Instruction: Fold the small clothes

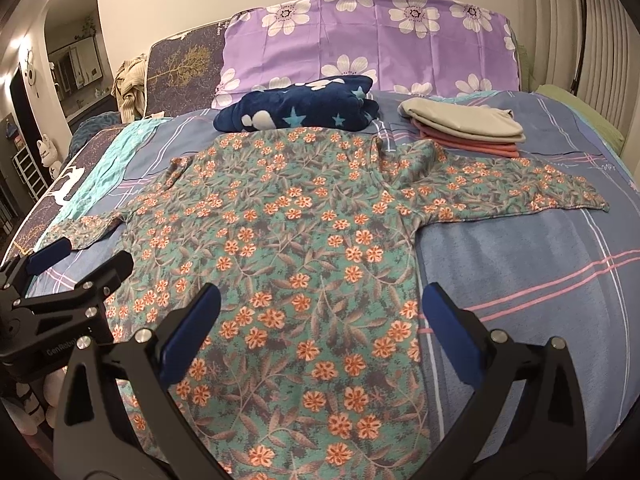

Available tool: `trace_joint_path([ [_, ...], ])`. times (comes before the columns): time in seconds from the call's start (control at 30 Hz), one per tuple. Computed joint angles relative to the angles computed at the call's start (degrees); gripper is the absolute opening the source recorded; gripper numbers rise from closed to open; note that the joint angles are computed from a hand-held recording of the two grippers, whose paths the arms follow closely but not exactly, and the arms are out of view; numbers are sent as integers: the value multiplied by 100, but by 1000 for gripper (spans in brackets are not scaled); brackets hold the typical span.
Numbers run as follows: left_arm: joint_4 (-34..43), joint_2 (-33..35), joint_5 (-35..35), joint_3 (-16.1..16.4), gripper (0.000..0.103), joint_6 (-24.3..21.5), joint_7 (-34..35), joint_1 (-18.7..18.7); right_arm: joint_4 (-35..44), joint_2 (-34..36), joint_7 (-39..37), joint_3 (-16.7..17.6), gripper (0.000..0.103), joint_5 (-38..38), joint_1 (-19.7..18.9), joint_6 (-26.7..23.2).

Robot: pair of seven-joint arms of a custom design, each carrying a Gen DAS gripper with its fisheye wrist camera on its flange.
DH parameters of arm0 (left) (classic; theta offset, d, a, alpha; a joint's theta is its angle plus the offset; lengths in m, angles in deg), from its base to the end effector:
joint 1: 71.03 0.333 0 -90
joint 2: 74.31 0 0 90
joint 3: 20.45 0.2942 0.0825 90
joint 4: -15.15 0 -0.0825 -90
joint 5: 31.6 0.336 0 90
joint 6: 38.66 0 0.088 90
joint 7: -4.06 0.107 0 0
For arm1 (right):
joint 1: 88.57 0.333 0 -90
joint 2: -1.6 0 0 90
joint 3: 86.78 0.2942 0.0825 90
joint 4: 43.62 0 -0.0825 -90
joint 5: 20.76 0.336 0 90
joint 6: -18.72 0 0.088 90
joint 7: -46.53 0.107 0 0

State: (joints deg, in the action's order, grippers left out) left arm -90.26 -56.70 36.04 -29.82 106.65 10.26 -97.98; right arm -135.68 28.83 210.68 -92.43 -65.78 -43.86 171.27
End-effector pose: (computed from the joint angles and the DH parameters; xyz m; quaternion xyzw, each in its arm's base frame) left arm 0.4919 -0.3646 0.4057 -0.6319 0.6534 -0.2632 0.3232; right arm 0.4997 0.4460 0.4162 -0.6577 0.6467 -0.2268 0.3126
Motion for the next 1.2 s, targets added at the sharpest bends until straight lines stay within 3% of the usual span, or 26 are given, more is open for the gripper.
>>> trace_joint_path([
  [1.2, -74, 85, 52, 24, 102, 74, 47, 4, 149, 107, -90, 24, 101, 22, 54, -224],
])
